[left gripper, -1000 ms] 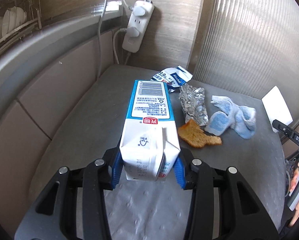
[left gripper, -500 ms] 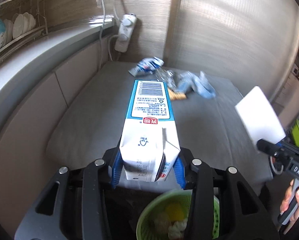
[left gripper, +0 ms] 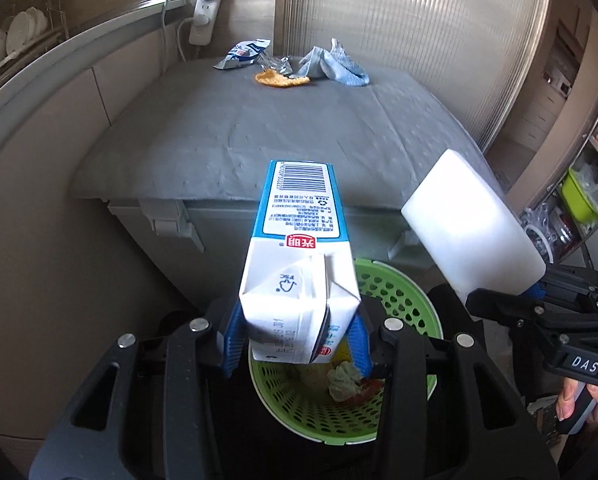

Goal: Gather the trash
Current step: 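Drop the milk carton into the basket with the left tool while the right tool drops the sponge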

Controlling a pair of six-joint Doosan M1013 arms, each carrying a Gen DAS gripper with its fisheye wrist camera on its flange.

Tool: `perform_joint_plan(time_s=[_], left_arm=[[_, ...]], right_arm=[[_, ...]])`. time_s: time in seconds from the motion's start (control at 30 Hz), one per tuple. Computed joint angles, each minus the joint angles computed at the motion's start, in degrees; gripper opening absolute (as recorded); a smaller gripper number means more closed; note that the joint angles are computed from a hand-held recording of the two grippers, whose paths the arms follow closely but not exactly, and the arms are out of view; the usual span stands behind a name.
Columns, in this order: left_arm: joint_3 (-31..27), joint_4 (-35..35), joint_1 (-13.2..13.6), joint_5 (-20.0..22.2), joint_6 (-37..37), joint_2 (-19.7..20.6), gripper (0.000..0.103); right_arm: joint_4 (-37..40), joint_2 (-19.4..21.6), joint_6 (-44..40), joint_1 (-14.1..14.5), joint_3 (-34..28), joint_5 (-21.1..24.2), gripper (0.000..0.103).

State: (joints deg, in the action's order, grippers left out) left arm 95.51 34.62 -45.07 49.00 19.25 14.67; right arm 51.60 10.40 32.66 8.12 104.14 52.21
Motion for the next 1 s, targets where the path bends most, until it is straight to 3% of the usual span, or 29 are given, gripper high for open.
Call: perform_joint_plan(time_s=[0.07,0.1,0.13,0.17,0.63,1.0], left_arm=[[0.1,-0.2,-0.3,0.2,0.2,0.1,0.042],[0.3,-0.7,-0.3,0.0,0.4,0.1,0.042],[0.3,-1.3,-0.2,-0.1,0.8,0.1,0.042],[0.3,-1.6,-0.1,0.0,1.1,0.2,0.042],[1.0,-4.3,-0.2,-1.4,3.5,0.5,0.042],[0.3,-11.0,-0.6,-2.1,14.7,2.5,0.043]], right_arm=[[-4.7,-0.1,1.0,1.1,0.2,-0.4,0.036],[-6.8,-0.3,1.3,1.8,0.4,-1.7,0.048],[-8.9,-0.7,1.8,2.6,0.9,-3.6,0.081],[-10.3,-1.1,2.1,3.4,1.6,-5.8,0.1],[-9.2,-1.3,2.8,3.3,1.2,-6.4,0.101],[-10.6,-1.6,5.3,2.6,1.1,-8.3,0.101]])
